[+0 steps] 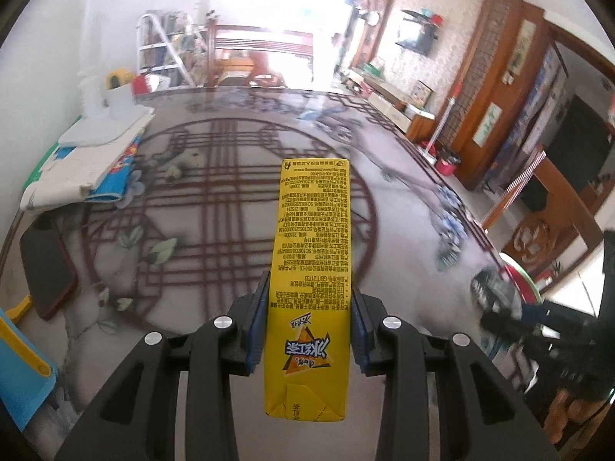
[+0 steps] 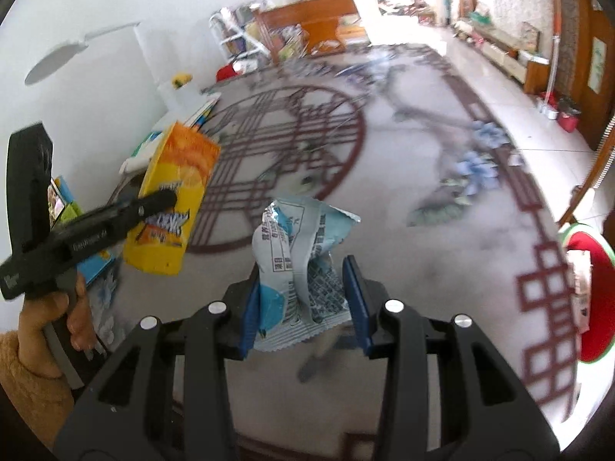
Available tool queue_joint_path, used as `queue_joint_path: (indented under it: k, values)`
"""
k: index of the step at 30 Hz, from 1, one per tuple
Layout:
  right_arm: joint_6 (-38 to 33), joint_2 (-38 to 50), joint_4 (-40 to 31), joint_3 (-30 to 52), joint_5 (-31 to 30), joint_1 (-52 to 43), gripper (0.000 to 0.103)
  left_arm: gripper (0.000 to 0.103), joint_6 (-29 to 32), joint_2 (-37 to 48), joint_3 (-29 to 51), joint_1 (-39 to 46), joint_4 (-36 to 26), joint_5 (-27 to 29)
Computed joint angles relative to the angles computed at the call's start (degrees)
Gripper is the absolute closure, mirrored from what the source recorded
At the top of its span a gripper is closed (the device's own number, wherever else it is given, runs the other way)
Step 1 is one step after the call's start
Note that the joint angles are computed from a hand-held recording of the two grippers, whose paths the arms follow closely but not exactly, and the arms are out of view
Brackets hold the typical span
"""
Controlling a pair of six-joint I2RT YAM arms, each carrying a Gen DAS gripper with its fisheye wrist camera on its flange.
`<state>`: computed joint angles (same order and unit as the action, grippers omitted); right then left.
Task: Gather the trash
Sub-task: 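Carry the yellow box and blue-white wrapper to the red bucket with both tools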
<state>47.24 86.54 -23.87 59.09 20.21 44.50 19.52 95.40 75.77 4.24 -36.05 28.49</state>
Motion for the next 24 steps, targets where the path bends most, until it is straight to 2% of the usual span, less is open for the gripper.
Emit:
queue_joint_path:
  k: [5, 9, 14, 24]
  values:
    - [2.62, -7.49, -0.50, -5.74, 2.27, -0.60, 0.064, 0.070, -2.26, -9.11, -7.76, -4.77, 3.08, -0.57]
    - [3.04, -12.80, -1.57, -8.93, 3.52, -1.35, 0.064, 0.070, -4.67, -13.20, -10.43, -9.61, 3.14, -1.50]
    - [2.86, -20.86, -3.90, -12.75, 5.34, -3.23, 0.064, 0.069, -7.38, -16.27, -11.89, -16.38, 3.83, -4.40]
    - [0.27, -38.21, -8.50, -19.63, 1.82, -13.93, 0.064, 0.069, -12.66, -16.89, -10.92, -29.08, 4.55, -11.50]
